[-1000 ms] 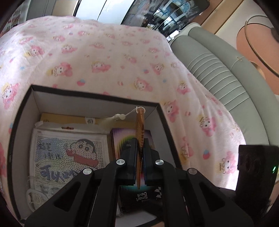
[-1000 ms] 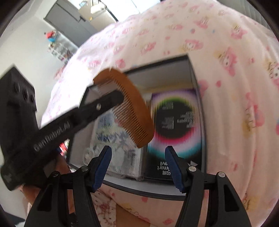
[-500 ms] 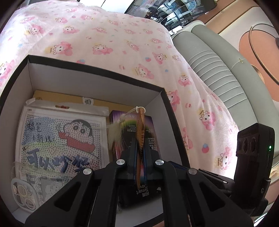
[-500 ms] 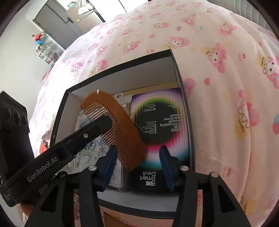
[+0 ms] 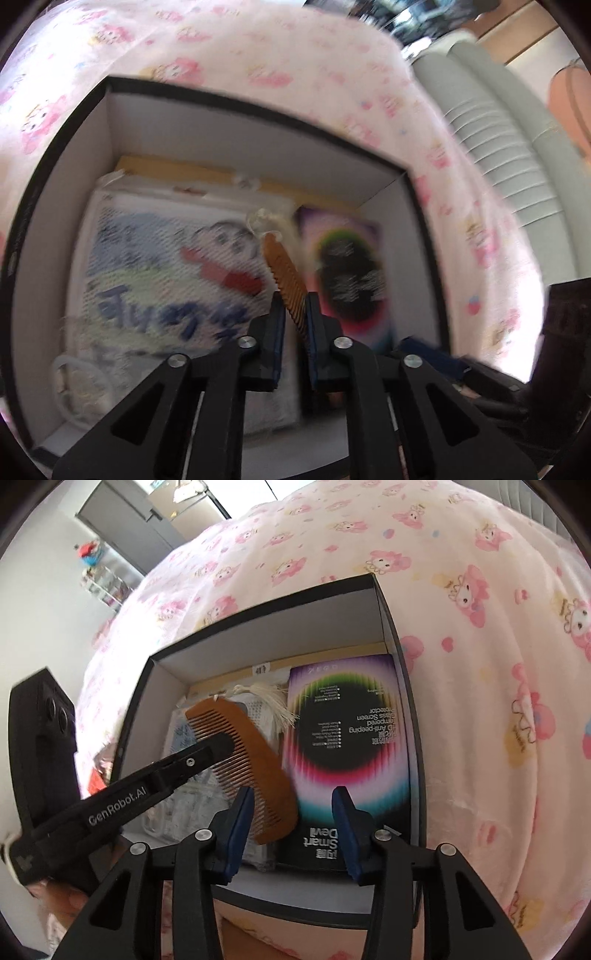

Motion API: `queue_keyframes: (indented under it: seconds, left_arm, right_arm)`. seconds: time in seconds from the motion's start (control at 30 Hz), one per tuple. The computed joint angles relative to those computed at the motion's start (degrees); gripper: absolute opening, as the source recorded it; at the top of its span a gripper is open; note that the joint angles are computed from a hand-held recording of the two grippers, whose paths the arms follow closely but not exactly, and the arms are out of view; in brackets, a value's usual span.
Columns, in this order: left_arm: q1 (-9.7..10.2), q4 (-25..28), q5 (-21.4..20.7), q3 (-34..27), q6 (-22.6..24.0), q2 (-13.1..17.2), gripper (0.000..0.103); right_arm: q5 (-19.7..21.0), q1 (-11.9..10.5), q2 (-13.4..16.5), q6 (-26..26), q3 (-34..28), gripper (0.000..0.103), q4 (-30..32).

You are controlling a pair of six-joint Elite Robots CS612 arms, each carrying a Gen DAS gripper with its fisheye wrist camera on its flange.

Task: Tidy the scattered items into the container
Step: 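Lower the comb into the box onto the picture card and open the left gripper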

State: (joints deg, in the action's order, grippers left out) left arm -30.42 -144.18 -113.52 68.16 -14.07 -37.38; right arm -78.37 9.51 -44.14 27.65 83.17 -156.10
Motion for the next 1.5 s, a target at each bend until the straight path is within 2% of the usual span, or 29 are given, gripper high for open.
queue_keyframes:
  seconds: [0.07,0.13,0.2,0.3,0.4,0.5,0.57,0.63,0.73,0.8,0.83,0.87,0.93,1.03,1.1,1.2,1.27,1.37,1.5]
  left_arm:
    - [0.65,2.2,-2.2,-0.6,-0.4,0.2,0.028]
    - [1.37,3.2,-3.7,-0.7,-1.0,0.0,0.039]
    - [1.57,1.9,-1.5,-0.1,-0.6,-0.7,0.039]
    - [1.58,1.3,2.9,-0.8,0.7,-1.0,0.039]
    - [1.29,4.7,5.5,-3.9,4.3,0.3,0.041]
    - [0.52,12.0,7.3,-9.2,9.5,3.0,0.041]
    - [0.32,15.9,7.6,-11.4,11.7,4.2,0.044]
    - [0.32,17.6,7.0,-12.6,12.0,5.1,0.046]
    - [0.69,18.9,4.8,-13.0,12.2,5.7,0.046]
    - [0.77,17.8,4.2,-12.0,13.7,5.3,0.043]
    - [0.95,17.7,2.9,-11.8,13.9,5.2,0.034]
    - [1.10,17.8,1.7,-11.8,14.0,5.3,0.019]
    - [1.45,17.7,-0.7,-11.5,14.1,5.3,0.015]
    - [1.59,12.2,-0.4,-8.6,13.3,3.8,0.009]
    - [1.92,7.8,-1.0,-6.8,11.4,2.8,0.006]
    - [1.94,-1.1,3.6,-3.7,7.6,1.4,0.006]
    - [2.02,-4.6,5.4,-3.1,5.3,1.3,0.005]
    - [2.56,-5.3,5.3,-2.4,2.6,1.1,0.005]
    - [2.51,2.0,7.6,-3.1,4.0,0.9,0.008]
  right_arm:
    - [-0.8,0.1,0.0,-0.2,-0.1,0.040,0.4]
    - [-1.5,0.1,-0.2,0.1,0.0,0.040,0.9]
    - [-1.3,0.1,-0.4,0.2,0.2,0.040,0.7]
    - [4.3,-0.6,-0.6,-0.7,1.1,0.040,-1.5]
    - [8.1,-0.6,-0.1,-3.6,-0.2,0.043,0.3]
    - [8.4,0.1,1.3,-7.6,-3.7,0.044,7.3]
    - [7.0,0.6,2.3,-10.0,-6.2,0.044,11.9]
    - [5.5,0.9,3.2,-10.5,-7.9,0.044,14.9]
    - [5.8,0.8,4.3,-9.9,-9.2,0.044,17.2]
    - [5.8,0.9,4.8,-9.6,-9.4,0.044,17.5]
    - [5.8,0.9,4.9,-9.4,-9.4,0.044,17.4]
    - [5.6,1.0,5.0,-9.2,-9.4,0.044,16.7]
    - [6.4,0.9,5.0,-8.4,-8.9,0.044,15.0]
    - [7.4,0.6,4.9,-6.6,-8.2,0.044,13.4]
    - [6.4,0.6,4.5,-5.7,-7.3,0.044,11.7]
    - [7.0,0.4,4.0,-4.9,-6.2,0.044,9.0]
    - [7.6,0.4,3.9,-5.0,-6.1,0.045,8.2]
    - [7.5,0.6,4.3,-5.6,-6.7,0.045,9.7]
    - [7.2,0.8,4.8,-5.5,-7.4,0.045,12.2]
